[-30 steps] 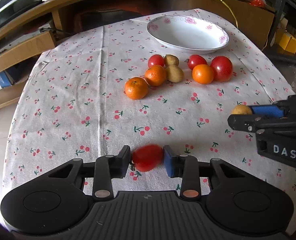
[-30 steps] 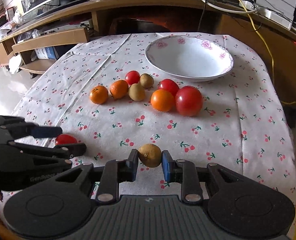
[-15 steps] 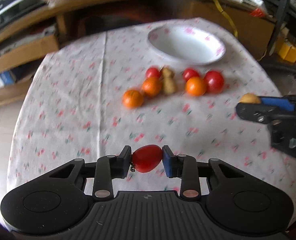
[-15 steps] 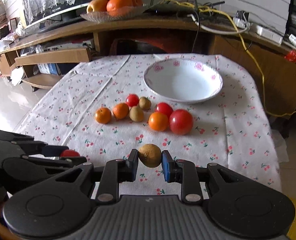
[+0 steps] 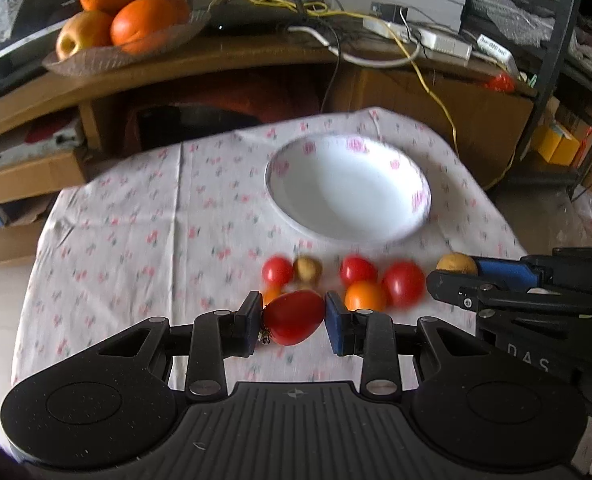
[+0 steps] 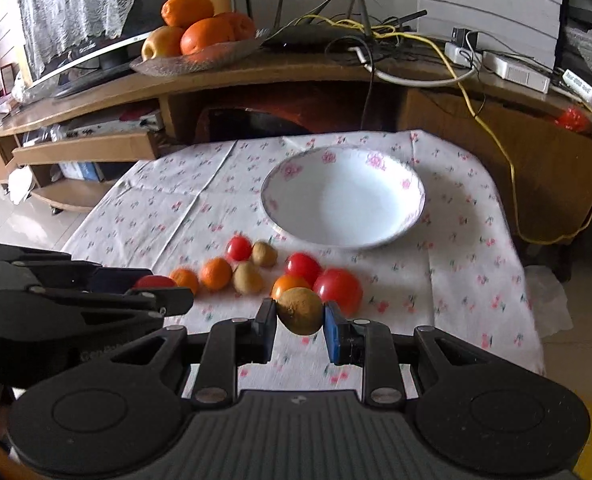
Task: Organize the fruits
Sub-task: 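Carry the red tomato with the left tool while the right tool carries the potato to the white bowl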
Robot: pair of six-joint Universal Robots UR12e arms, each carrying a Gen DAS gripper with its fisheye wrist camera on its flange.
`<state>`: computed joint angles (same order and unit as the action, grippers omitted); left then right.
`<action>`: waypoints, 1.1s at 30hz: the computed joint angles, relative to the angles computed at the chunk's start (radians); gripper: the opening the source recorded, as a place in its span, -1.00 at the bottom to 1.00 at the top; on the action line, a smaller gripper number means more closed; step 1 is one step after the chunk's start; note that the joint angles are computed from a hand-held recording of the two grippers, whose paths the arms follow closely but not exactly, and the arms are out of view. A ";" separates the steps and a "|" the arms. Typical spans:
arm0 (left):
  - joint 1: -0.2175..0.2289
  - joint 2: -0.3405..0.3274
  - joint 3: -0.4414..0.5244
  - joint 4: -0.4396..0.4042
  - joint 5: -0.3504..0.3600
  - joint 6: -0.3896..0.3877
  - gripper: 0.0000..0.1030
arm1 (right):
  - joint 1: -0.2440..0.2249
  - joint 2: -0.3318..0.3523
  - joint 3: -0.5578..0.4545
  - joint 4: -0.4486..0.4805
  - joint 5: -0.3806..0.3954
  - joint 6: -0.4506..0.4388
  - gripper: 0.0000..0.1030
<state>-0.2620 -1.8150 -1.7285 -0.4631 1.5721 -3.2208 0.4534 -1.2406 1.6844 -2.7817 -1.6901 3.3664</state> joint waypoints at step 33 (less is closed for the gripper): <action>-0.013 -0.224 0.238 -0.058 0.027 0.058 -0.21 | -0.106 0.195 -0.216 0.090 0.051 -0.013 -0.51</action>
